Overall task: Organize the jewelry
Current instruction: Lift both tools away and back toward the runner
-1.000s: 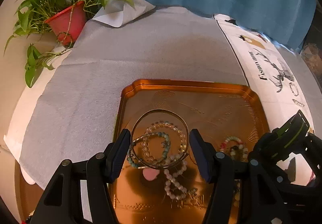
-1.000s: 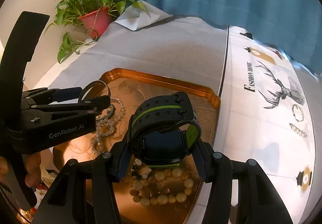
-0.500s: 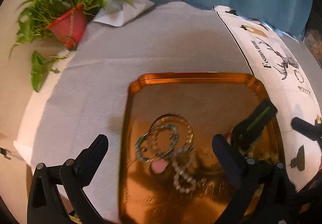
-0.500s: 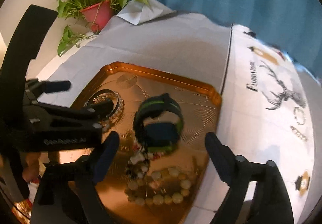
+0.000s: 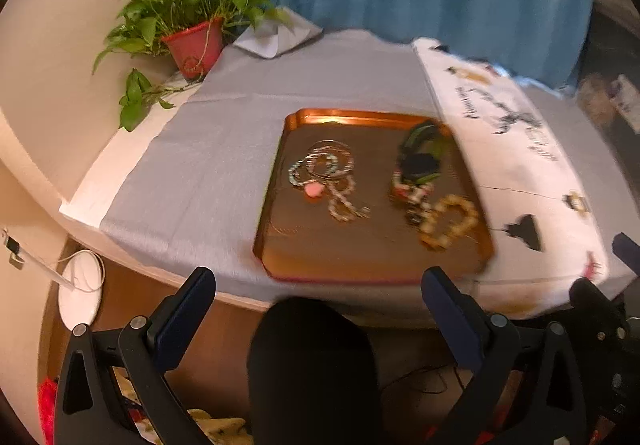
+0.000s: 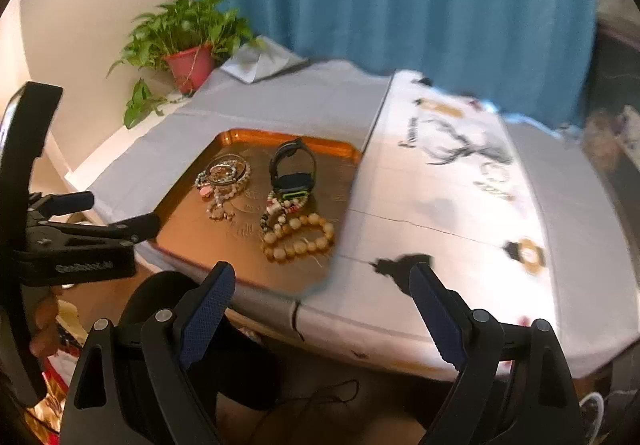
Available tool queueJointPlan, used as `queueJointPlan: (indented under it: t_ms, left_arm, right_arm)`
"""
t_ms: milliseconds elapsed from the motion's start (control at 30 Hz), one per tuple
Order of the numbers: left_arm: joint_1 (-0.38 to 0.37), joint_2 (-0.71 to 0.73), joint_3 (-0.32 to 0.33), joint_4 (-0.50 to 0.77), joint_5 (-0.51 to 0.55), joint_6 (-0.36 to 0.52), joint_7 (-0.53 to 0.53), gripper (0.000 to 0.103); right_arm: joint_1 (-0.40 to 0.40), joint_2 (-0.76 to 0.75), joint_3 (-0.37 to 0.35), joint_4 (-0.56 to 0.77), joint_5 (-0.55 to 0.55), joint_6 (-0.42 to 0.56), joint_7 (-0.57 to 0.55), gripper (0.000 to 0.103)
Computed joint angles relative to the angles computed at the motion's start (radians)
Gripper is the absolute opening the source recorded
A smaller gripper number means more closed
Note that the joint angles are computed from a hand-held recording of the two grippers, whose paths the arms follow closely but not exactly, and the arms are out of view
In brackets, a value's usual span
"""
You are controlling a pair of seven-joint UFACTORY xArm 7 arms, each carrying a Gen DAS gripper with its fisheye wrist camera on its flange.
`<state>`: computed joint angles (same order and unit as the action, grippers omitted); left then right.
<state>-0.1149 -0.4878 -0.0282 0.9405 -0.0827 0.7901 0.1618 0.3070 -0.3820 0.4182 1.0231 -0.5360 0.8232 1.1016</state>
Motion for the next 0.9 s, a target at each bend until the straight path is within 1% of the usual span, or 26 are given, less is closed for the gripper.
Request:
queueJointPlan:
  t_ms: [67, 200, 300, 500, 600, 900]
  left_arm:
    - [-0.007, -0.051, 0.001, -0.023, -0.006, 0.010, 0.006, 0.102]
    - [-0.011, -0.159, -0.018, -0.067, 0.019, 0.022, 0.008, 0.102]
    - [-0.009, -0.221, -0.024, -0.088, 0.034, 0.034, 0.000, 0.102]
    - [-0.012, -0.307, -0.006, -0.121, 0.028, 0.058, -0.003, 0.102]
    - [-0.008, -0.321, -0.008, -0.124, 0.035, 0.065, -0.002, 0.102]
    - [-0.005, -0.314, -0.008, -0.102, 0.031, 0.064, -0.010, 0.102]
  right_arm:
    - [0.010, -0.057, 0.025, -0.015, -0.006, 0.042, 0.018, 0.089]
    - [0.013, -0.136, 0.074, -0.022, -0.002, 0.101, 0.036, 0.089]
    - [0.005, -0.176, 0.111, -0.020, 0.008, 0.124, 0.049, 0.089]
    - [-0.011, -0.225, 0.160, -0.011, 0.026, 0.144, 0.043, 0.089]
    - [-0.020, -0.241, 0.177, -0.004, 0.034, 0.153, 0.029, 0.089]
    - [-0.052, -0.266, 0.188, -0.003, 0.064, 0.132, 0.000, 0.090]
